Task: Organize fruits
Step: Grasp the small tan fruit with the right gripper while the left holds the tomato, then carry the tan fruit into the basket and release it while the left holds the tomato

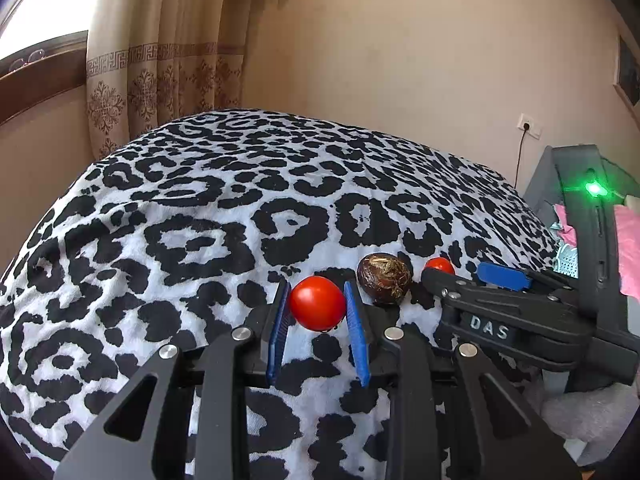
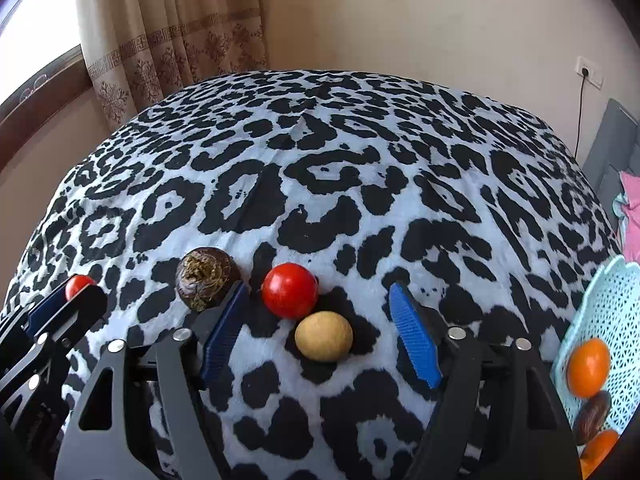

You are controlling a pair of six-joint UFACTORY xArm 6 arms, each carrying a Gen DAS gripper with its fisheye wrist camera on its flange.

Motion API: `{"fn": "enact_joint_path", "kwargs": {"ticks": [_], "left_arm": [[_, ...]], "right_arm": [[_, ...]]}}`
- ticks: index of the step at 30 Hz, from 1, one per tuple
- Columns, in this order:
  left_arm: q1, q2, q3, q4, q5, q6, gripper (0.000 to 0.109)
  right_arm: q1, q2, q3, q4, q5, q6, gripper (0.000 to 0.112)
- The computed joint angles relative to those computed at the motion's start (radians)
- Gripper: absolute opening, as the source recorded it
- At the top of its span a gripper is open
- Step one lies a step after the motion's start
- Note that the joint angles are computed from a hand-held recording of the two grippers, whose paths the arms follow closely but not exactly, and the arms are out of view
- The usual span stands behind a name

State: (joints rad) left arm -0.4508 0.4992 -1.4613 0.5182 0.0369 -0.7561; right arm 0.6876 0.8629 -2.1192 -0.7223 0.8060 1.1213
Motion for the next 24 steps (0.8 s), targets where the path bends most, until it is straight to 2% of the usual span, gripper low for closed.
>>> {"fn": "enact_joint_path", "kwargs": {"ticks": [8,13,18,24], "left_arm": [[-0.008,0.006,0.002,-0.102,-0.001,0.087,0.028],[-0.009,0.006,0.004,-0.129,-0.002,0.111,0.027],[-0.011,0.005,0.005,-0.147,-0.004,0.127,0.027],[-0.012,0.0,0.01,-0.142,-0.009,0.121,0.027]], "right_arm": [[-0.003,0.043,-0.054,0.014,-0.003,-0.048,0.05],[0.001,0.048,-0.067,0.018,-0.011,-0.043,0.03],[-0.003,0.005,-0.008,0.012,-0.042,0.008,0.029],[-0.013,-0.089,0.126,-0.041,-0.124,0.134,0.029]]}}
